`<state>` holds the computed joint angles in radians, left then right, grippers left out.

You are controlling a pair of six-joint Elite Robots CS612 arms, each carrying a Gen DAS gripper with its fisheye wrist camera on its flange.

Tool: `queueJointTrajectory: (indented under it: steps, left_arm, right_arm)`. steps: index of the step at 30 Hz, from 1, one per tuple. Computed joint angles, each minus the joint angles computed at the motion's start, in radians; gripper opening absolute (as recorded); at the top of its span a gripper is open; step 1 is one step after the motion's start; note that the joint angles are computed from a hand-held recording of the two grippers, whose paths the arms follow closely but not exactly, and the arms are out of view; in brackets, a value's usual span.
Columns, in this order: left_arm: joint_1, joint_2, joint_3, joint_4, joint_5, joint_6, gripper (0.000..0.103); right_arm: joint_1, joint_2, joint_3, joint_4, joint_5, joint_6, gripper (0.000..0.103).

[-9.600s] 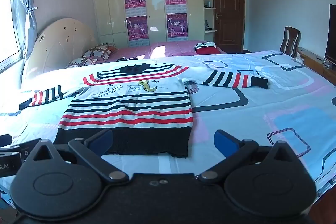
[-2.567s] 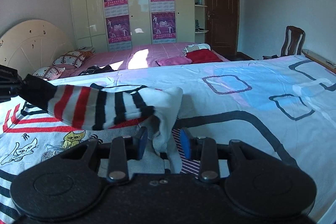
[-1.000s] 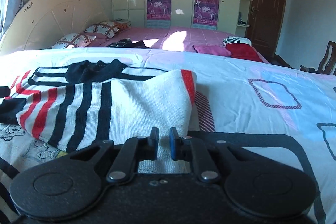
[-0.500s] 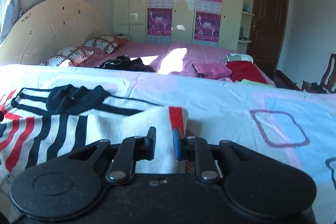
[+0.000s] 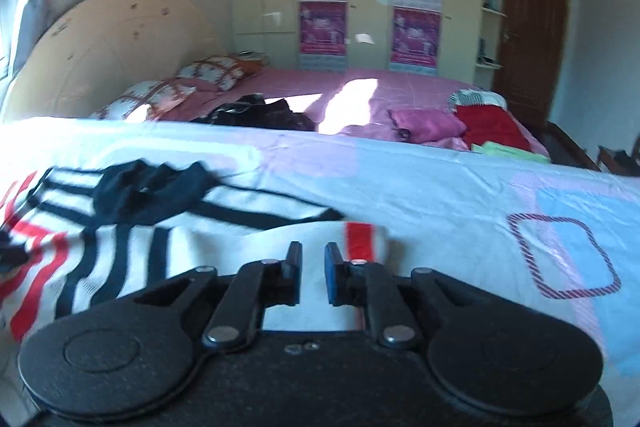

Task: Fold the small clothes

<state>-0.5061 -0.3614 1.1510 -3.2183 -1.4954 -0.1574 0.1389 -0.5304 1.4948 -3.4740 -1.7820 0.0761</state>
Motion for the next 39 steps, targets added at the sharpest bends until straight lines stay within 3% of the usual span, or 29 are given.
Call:
queueJointTrajectory:
  steps: [2,4,6,9,11,16,20,21,22,24,27,29,35,36,37,39]
  left_arm:
    - [0.003,0.002,-0.004,0.001,-0.009,0.002,0.072]
    - [0.005,0.002,-0.001,-0.005,-0.016,0.005,0.072]
    - [0.005,0.000,0.005,-0.013,-0.013,0.018,0.073]
    - [0.003,-0.025,0.045,-0.026,0.001,0.012,0.077]
    - [0.005,-0.052,0.107,-0.090,0.006,-0.011,0.089]
    - [0.042,-0.124,0.308,-0.289,0.023,-0.163,0.092]
    - [0.113,-0.149,0.415,-0.387,0.060,-0.398,0.091]
    - [0.138,-0.151,0.429,-0.388,0.070,-0.474,0.088]
    - [0.156,-0.157,0.436,-0.355,0.094,-0.528,0.068]
    - [0.201,-0.150,0.439,-0.353,0.082,-0.659,0.053]
    - [0.261,-0.106,0.407,-0.437,0.000,-0.833,0.053]
    - [0.284,-0.071,0.370,-0.483,-0.044,-0.902,0.053]
    - [0.303,-0.007,0.261,-0.488,-0.046,-0.899,0.049]
    - [0.302,-0.004,0.247,-0.460,-0.025,-0.887,0.032]
    - [0.302,-0.005,0.242,-0.421,0.002,-0.884,0.007]
    - [0.308,0.017,0.218,-0.438,0.003,-0.903,0.007]
  right_arm:
    - [0.014,0.018,-0.022,0.069,-0.101,-0.016,0.012]
    - [0.007,0.011,-0.009,0.072,-0.133,0.092,0.012]
    - [0.018,-0.001,-0.014,0.136,-0.207,0.107,0.024]
    - [0.025,-0.031,0.045,0.043,-0.163,0.099,0.021]
    - [0.040,-0.052,0.090,-0.005,-0.178,0.093,0.023]
    - [0.080,-0.103,0.193,-0.012,-0.187,0.126,0.023]
    - [0.121,-0.125,0.231,0.043,-0.224,0.168,0.024]
    - [0.127,-0.129,0.233,0.058,-0.231,0.186,0.025]
    - [0.136,-0.131,0.229,0.081,-0.250,0.212,0.025]
    - [0.147,-0.133,0.216,0.115,-0.264,0.255,0.025]
    - [0.163,-0.128,0.185,0.127,-0.267,0.282,0.025]
    - [0.176,-0.123,0.162,0.130,-0.280,0.280,0.025]
    - [0.197,-0.109,0.111,0.148,-0.318,0.325,0.027]
    - [0.196,-0.105,0.103,0.163,-0.324,0.353,0.027]
    - [0.193,-0.105,0.097,0.189,-0.328,0.394,0.026]
    - [0.187,-0.105,0.093,0.224,-0.334,0.467,0.026]
